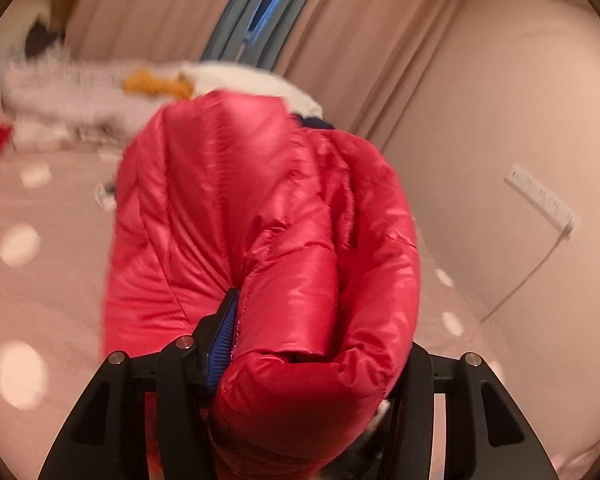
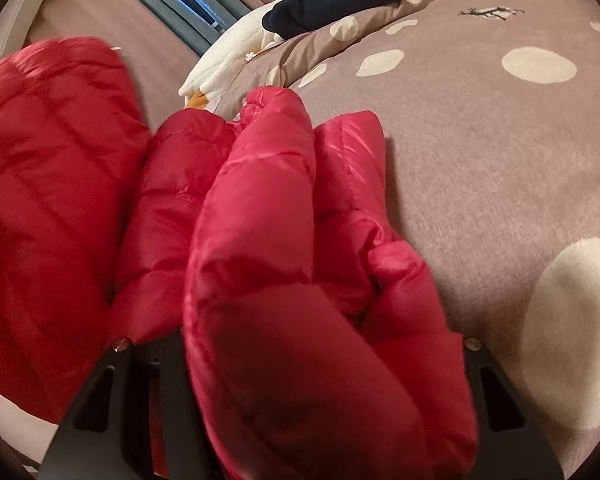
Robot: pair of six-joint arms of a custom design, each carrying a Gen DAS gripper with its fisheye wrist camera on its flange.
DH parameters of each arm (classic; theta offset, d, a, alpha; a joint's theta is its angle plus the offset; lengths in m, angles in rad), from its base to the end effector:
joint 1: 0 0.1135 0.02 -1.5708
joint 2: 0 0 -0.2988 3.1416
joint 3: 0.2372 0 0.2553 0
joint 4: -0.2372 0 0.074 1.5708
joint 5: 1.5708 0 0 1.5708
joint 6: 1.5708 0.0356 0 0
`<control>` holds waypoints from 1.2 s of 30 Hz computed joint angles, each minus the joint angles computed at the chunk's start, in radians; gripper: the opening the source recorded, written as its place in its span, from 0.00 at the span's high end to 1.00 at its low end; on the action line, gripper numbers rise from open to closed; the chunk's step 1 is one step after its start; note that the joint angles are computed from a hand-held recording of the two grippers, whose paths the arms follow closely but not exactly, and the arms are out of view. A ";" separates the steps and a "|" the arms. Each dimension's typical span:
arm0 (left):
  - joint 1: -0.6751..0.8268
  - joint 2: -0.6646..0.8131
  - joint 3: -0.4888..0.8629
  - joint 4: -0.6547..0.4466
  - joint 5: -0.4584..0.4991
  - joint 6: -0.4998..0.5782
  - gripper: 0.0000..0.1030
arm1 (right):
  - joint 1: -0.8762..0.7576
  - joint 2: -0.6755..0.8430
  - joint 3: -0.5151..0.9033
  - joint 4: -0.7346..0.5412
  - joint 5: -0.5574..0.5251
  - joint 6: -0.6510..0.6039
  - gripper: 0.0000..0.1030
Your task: Fold large clothes
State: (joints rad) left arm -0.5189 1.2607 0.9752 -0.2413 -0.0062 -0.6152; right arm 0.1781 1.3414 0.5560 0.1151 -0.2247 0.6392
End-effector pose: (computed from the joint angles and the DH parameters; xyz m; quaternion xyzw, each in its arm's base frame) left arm 0.2420 -0.1380 0.3306 -0.0433 0.8657 -0.2656 0.4220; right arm 0.2497 0.0530 0.2039 0.1569 0.8821 0.2645 0.3567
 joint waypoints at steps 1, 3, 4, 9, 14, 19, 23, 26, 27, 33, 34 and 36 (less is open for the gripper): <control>0.015 0.010 -0.004 0.008 0.035 -0.031 0.49 | -0.005 -0.001 -0.007 0.010 -0.011 0.004 0.53; 0.029 0.018 -0.019 0.027 0.056 -0.062 0.45 | -0.026 -0.005 -0.026 0.042 -0.046 0.016 0.53; 0.023 0.020 -0.023 0.030 0.039 -0.054 0.45 | -0.036 -0.009 -0.038 0.061 -0.064 0.023 0.54; -0.086 0.078 0.023 -0.047 -0.180 -0.015 0.41 | -0.070 -0.040 -0.058 0.071 -0.117 0.034 0.56; -0.132 0.114 0.046 -0.063 -0.229 -0.016 0.38 | -0.102 -0.109 -0.032 -0.048 -0.097 -0.021 0.48; -0.161 0.150 0.077 -0.096 -0.287 0.010 0.34 | -0.131 -0.171 -0.025 -0.131 -0.029 -0.071 0.28; -0.194 0.170 0.083 -0.102 -0.352 -0.007 0.34 | -0.211 -0.209 -0.041 -0.133 -0.011 -0.092 0.15; -0.216 0.179 0.076 -0.099 -0.387 -0.023 0.34 | -0.283 -0.209 -0.045 -0.132 -0.085 -0.100 0.15; -0.218 0.180 0.075 -0.099 -0.389 -0.024 0.34 | -0.295 -0.216 -0.046 -0.135 -0.090 -0.102 0.15; -0.213 0.246 0.126 -0.134 -0.401 -0.001 0.34 | -0.375 -0.242 -0.031 -0.158 -0.122 -0.107 0.15; -0.216 0.271 0.146 -0.147 -0.409 0.003 0.33 | -0.357 -0.217 -0.015 -0.143 -0.095 -0.091 0.15; -0.239 0.339 0.198 -0.177 -0.435 0.027 0.25 | -0.368 -0.211 0.000 -0.155 -0.058 -0.076 0.15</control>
